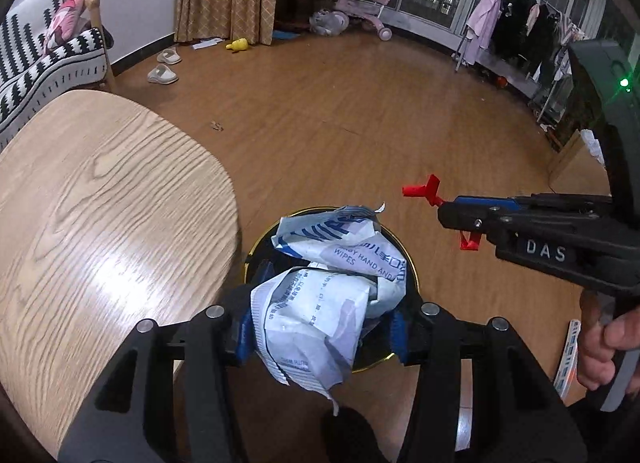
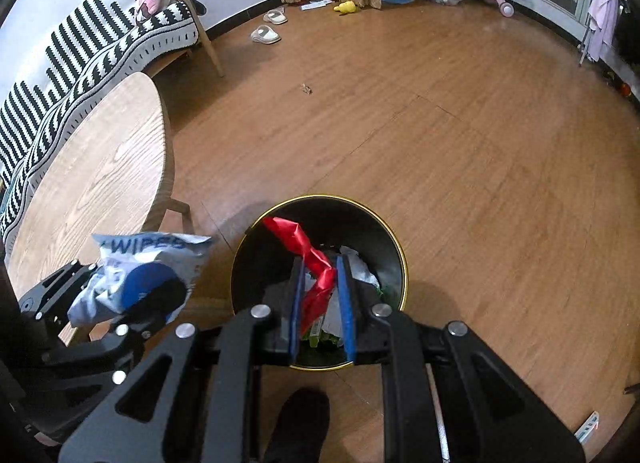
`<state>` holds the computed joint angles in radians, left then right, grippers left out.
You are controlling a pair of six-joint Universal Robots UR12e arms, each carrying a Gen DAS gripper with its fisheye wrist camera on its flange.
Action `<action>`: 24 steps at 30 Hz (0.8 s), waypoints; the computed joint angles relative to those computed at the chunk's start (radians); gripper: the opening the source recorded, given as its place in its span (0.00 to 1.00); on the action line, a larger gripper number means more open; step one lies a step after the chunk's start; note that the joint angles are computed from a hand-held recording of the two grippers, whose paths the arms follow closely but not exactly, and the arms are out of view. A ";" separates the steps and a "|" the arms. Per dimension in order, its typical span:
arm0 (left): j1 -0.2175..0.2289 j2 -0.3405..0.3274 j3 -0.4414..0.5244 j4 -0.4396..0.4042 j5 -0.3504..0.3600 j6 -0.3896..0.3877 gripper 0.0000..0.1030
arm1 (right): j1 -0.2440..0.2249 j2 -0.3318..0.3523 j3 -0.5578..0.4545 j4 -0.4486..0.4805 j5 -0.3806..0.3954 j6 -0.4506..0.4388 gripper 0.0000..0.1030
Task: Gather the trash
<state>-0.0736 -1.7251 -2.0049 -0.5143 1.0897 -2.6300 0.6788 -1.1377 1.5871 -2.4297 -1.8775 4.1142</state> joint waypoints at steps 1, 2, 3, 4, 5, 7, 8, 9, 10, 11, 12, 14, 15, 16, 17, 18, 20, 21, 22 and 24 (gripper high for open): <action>-0.003 -0.003 0.002 0.002 -0.001 0.004 0.64 | -0.001 0.000 0.000 -0.001 0.002 0.000 0.16; -0.005 -0.005 0.001 0.014 -0.001 0.007 0.75 | 0.001 0.003 -0.004 0.003 0.002 0.005 0.16; -0.011 0.000 -0.005 0.030 0.001 0.000 0.77 | 0.000 0.004 -0.006 0.005 0.001 0.009 0.16; -0.012 0.000 -0.005 0.034 -0.002 0.001 0.78 | -0.001 0.004 -0.006 0.004 0.003 0.010 0.16; -0.013 0.000 -0.002 0.027 -0.006 0.007 0.78 | -0.003 0.003 -0.005 0.003 0.005 0.008 0.16; -0.013 0.001 0.003 0.019 -0.011 0.007 0.78 | -0.002 0.006 -0.008 0.007 0.003 0.010 0.16; -0.015 0.003 0.000 0.020 -0.013 0.003 0.78 | -0.003 0.007 -0.010 0.010 0.006 0.008 0.16; -0.013 0.006 0.000 0.018 -0.016 0.003 0.78 | -0.004 0.008 -0.010 0.011 0.007 0.007 0.16; -0.009 0.007 0.003 0.015 -0.020 0.006 0.79 | -0.004 0.009 -0.012 0.013 0.009 0.006 0.16; -0.006 0.009 0.003 0.015 -0.022 0.004 0.81 | -0.003 0.011 -0.015 0.016 0.009 0.005 0.16; -0.002 0.013 0.002 0.017 -0.025 0.001 0.83 | -0.003 0.012 -0.019 0.021 0.011 0.003 0.16; 0.008 0.019 0.000 0.025 -0.032 -0.005 0.86 | -0.005 0.016 -0.024 0.028 0.022 0.003 0.31; 0.012 0.023 -0.003 0.031 -0.035 -0.009 0.87 | -0.004 0.019 -0.029 0.038 0.020 0.007 0.44; 0.016 0.026 -0.005 0.037 -0.035 -0.014 0.89 | -0.002 0.021 -0.035 0.044 0.008 0.008 0.70; 0.021 0.028 -0.006 0.042 -0.032 -0.019 0.90 | 0.003 0.023 -0.040 0.045 -0.015 0.007 0.75; 0.027 0.031 -0.007 0.045 -0.030 -0.026 0.90 | 0.005 0.024 -0.045 0.046 -0.023 0.004 0.75; 0.038 0.039 -0.011 0.046 -0.024 -0.036 0.90 | 0.008 0.028 -0.055 0.041 -0.020 0.003 0.75; 0.046 0.044 -0.011 0.044 -0.017 -0.042 0.90 | 0.010 0.031 -0.061 0.043 -0.024 0.003 0.75; 0.055 0.050 -0.011 0.041 -0.014 -0.043 0.90 | 0.013 0.036 -0.074 0.048 -0.033 -0.003 0.75; 0.081 0.064 -0.016 0.049 -0.009 -0.051 0.91 | 0.019 0.048 -0.100 0.047 -0.044 -0.021 0.76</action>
<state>0.0072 -1.6613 -2.0211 -0.4657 1.0805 -2.6808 0.6979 -1.0898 1.4875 -2.3823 -1.9217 4.0932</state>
